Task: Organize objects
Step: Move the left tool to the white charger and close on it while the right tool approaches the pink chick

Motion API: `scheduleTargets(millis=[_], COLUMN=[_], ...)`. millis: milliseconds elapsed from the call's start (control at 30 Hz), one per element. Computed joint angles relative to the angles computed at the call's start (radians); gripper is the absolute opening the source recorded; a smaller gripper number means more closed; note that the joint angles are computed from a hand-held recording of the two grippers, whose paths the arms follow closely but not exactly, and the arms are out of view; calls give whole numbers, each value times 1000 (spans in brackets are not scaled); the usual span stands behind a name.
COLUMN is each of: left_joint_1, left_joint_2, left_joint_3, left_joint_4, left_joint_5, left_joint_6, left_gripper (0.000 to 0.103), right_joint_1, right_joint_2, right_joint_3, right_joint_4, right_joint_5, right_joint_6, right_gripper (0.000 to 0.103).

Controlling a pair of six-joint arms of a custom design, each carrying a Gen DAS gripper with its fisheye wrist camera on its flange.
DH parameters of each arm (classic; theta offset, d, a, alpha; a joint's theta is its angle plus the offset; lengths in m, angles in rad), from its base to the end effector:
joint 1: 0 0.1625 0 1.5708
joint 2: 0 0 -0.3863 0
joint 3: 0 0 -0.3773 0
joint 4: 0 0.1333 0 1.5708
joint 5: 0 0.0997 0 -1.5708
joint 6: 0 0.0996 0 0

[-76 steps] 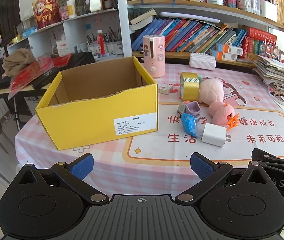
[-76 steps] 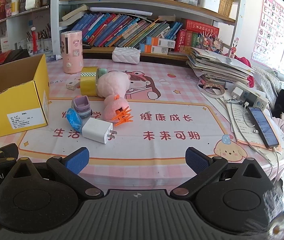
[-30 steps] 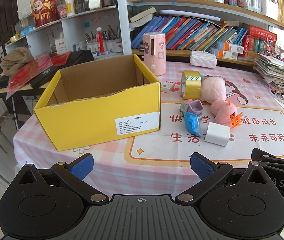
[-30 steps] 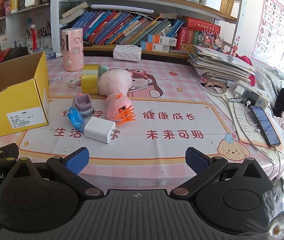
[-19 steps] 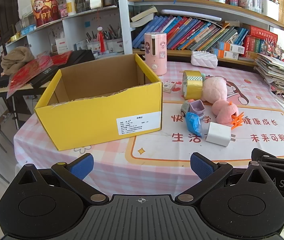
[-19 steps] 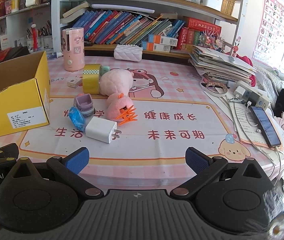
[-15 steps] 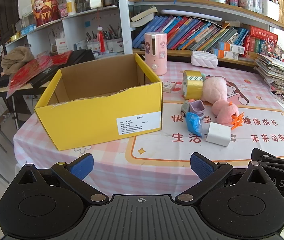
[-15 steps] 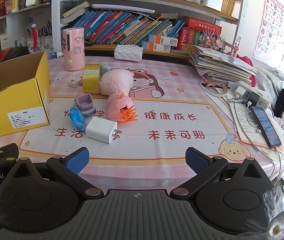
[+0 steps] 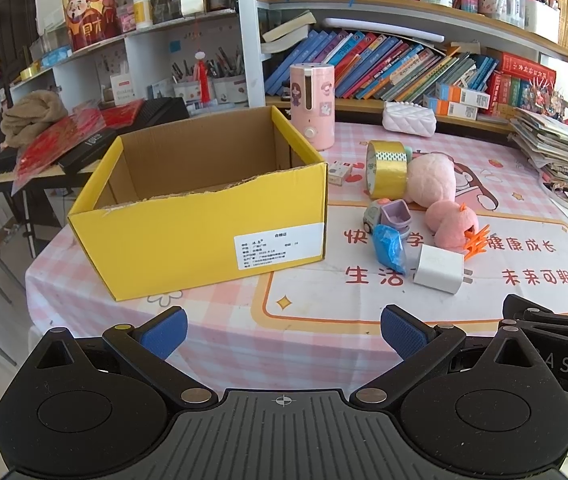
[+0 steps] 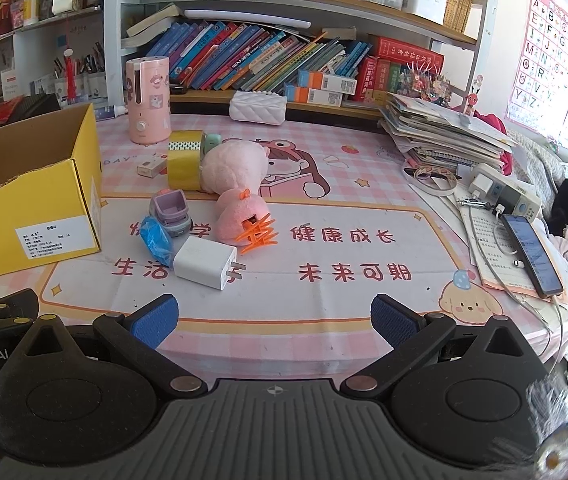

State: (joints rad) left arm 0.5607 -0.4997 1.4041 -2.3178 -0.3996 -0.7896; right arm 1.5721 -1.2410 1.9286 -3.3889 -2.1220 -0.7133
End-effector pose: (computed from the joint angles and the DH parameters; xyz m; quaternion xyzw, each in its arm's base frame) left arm -0.4432 -0.5441 -0.0029 0.1346 0.8210 -0.3908 0.3939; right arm 0.0818 -0.5358 0.3425 0.1476 -0.8122 0.4030 0.3950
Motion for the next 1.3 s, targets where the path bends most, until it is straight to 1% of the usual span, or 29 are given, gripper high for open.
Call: scheduleTargets(millis=[200, 300, 500, 667, 933, 1133, 1233, 1300], left_joint_1=[7, 10, 19, 28, 40, 47, 51, 54], left_joint_2=[-4, 3, 17, 40, 89, 125, 148, 163], left_joint_3=[6, -7, -29, -67, -149, -204, -239, -265], left_joint_4=[-2, 14, 7, 20, 64, 69, 67, 84], left_joint_5=[-6, -14, -29, -34, -36, -46, -59, -62], left_joint_6=[-4, -14, -6, -11, -23, -11, 7, -1], left_gripper=[103, 103, 103, 103, 103, 103, 103, 103], right_joint_1=[1, -1, -2, -18, -45, -65, -75, -80], right_joint_2=[2, 4, 16, 18, 34, 43, 49, 54], right_joint_3=[-7, -14, -40, -66, -134, -182, -208, -227], right_joint_4=[13, 26, 52, 78, 154, 216, 242, 259], right_joint_5=[-7, -10, -12, 21, 68, 106, 131, 146], right_joint_6=[2, 1, -9, -27, -34, -46, -48, -54], right_gripper=[103, 103, 103, 103, 103, 101, 97, 94])
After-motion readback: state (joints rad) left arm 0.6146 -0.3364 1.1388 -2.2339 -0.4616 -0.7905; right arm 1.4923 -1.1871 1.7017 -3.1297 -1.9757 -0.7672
